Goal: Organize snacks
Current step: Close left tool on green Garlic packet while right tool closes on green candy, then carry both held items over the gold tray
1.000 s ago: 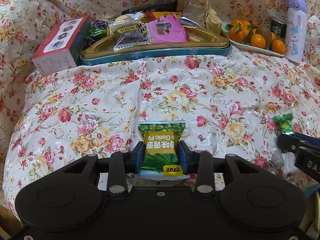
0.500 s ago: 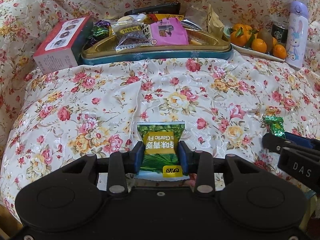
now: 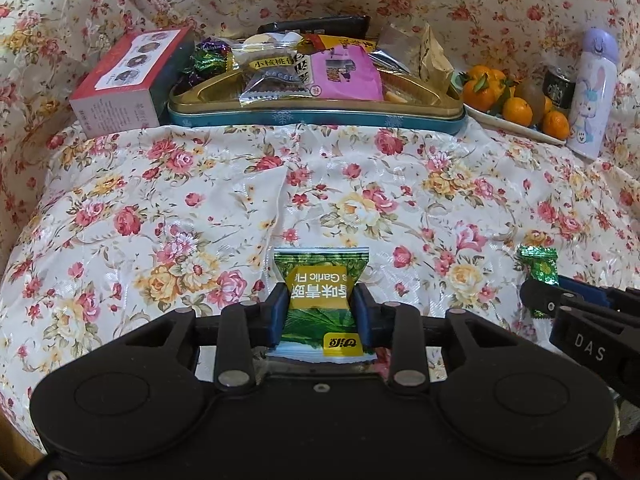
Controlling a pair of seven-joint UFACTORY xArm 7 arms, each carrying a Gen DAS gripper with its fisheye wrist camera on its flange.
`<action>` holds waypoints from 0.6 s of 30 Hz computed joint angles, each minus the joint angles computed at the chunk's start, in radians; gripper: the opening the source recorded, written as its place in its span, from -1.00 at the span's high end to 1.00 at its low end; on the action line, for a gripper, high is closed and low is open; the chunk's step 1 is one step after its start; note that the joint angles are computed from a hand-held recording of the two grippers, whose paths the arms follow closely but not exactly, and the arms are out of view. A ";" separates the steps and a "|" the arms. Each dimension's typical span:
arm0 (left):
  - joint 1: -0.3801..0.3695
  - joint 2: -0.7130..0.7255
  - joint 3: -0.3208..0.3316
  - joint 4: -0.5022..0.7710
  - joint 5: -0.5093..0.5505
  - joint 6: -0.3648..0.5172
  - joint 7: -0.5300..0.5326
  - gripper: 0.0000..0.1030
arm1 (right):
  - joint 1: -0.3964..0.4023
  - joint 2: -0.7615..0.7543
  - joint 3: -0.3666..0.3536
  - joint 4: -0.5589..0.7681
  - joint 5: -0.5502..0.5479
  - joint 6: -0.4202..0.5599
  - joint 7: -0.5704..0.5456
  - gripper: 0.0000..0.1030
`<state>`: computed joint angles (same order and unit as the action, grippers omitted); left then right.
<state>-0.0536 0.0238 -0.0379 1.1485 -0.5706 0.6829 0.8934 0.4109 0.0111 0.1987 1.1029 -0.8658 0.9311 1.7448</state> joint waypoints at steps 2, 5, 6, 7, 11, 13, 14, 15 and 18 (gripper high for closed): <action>0.000 -0.007 0.000 -0.004 -0.011 -0.006 0.012 0.18 | 0.001 -0.007 0.001 -0.006 -0.009 0.001 0.011 0.46; -0.003 -0.021 0.000 -0.004 -0.030 -0.014 0.026 0.18 | -0.001 -0.024 0.005 -0.017 -0.043 -0.004 0.043 0.46; -0.005 -0.023 0.001 -0.002 -0.034 -0.015 0.026 0.18 | -0.002 -0.028 0.007 -0.017 -0.051 -0.001 0.048 0.46; -0.007 -0.028 0.002 0.001 -0.042 -0.013 0.029 0.18 | -0.003 -0.035 0.010 -0.017 -0.061 0.002 0.052 0.46; -0.013 -0.052 0.007 0.007 -0.066 -0.009 0.041 0.18 | -0.005 -0.059 0.024 -0.014 -0.111 0.009 0.080 0.46; -0.017 -0.072 0.013 0.004 -0.083 -0.004 0.054 0.18 | -0.005 -0.073 0.035 -0.012 -0.137 0.011 0.096 0.46; -0.019 -0.084 0.017 0.001 -0.095 -0.001 0.064 0.18 | -0.005 -0.081 0.040 -0.013 -0.150 0.012 0.105 0.46; -0.021 -0.095 0.022 -0.001 -0.107 0.004 0.074 0.18 | -0.005 -0.092 0.047 -0.017 -0.167 0.011 0.118 0.46; -0.028 -0.139 0.039 -0.015 -0.136 0.021 0.101 0.18 | -0.003 -0.119 0.069 -0.022 -0.204 0.017 0.145 0.46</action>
<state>-0.0819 -0.1149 0.0007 1.1335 -0.7064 0.7040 0.9940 0.4075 -0.1077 0.2675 1.0805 -1.0696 0.9477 1.8901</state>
